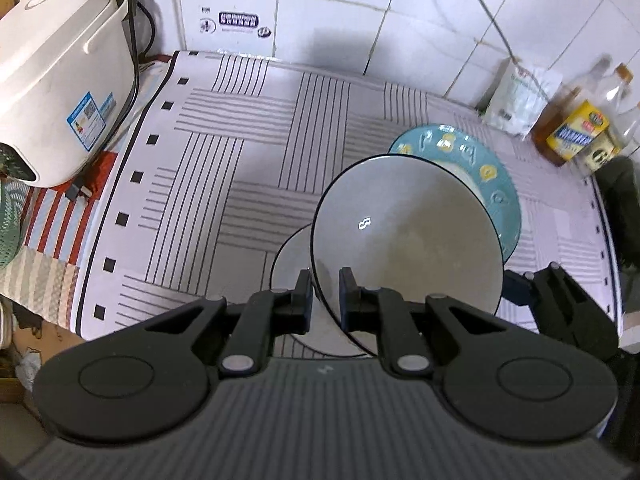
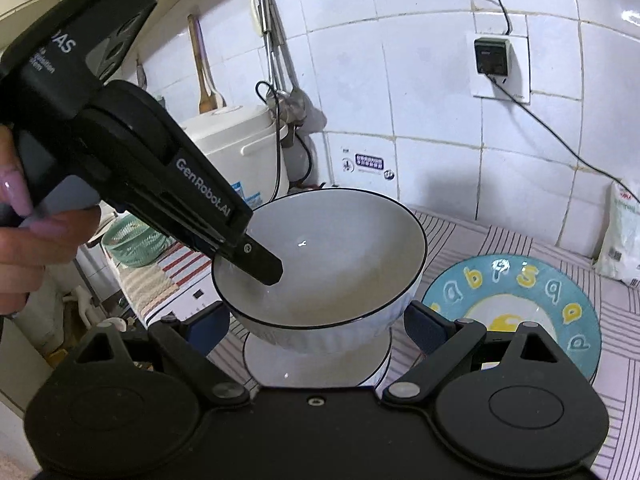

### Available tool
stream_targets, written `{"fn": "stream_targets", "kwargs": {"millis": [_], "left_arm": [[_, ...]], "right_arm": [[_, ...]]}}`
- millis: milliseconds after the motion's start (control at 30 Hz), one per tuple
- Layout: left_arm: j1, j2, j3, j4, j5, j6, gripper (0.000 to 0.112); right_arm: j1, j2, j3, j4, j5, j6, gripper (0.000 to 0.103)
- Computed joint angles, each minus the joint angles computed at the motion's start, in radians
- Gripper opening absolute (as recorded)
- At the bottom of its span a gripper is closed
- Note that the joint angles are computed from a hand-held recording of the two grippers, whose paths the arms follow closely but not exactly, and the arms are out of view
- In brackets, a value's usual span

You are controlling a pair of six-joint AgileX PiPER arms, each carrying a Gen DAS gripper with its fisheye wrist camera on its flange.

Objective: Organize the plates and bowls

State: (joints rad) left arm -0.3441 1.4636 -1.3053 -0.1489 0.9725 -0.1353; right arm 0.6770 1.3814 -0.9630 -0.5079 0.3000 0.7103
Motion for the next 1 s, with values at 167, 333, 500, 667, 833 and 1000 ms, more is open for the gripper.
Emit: {"fn": "stream_targets", "kwargs": {"millis": [167,333,500,667,833,1000], "left_arm": [[0.014,0.031,0.009,-0.005,0.018,-0.003,0.012],[0.005,0.071,-0.003,0.024,0.046,-0.009,0.012],[-0.042,0.107,-0.033,0.118,0.061,-0.058,0.013],[-0.049,0.144,-0.062,0.120,0.073,-0.063,0.014],[-0.110,0.162,-0.058,0.225,0.064,-0.101,0.015],[-0.136,0.173,-0.065,0.278,0.064,-0.133,0.015]], "right_arm": [[0.012,0.026,-0.006,0.041,0.015,-0.040,0.097],[0.021,0.057,-0.043,0.111,0.065,-0.135,0.096],[0.011,0.091,-0.061,0.175,0.059,-0.202,0.096],[-0.009,0.108,-0.080,0.236,0.077,-0.273,0.096],[-0.030,0.137,-0.120,0.334,0.126,-0.368,0.096],[-0.011,0.169,-0.132,0.232,0.144,-0.298,0.097]]}}
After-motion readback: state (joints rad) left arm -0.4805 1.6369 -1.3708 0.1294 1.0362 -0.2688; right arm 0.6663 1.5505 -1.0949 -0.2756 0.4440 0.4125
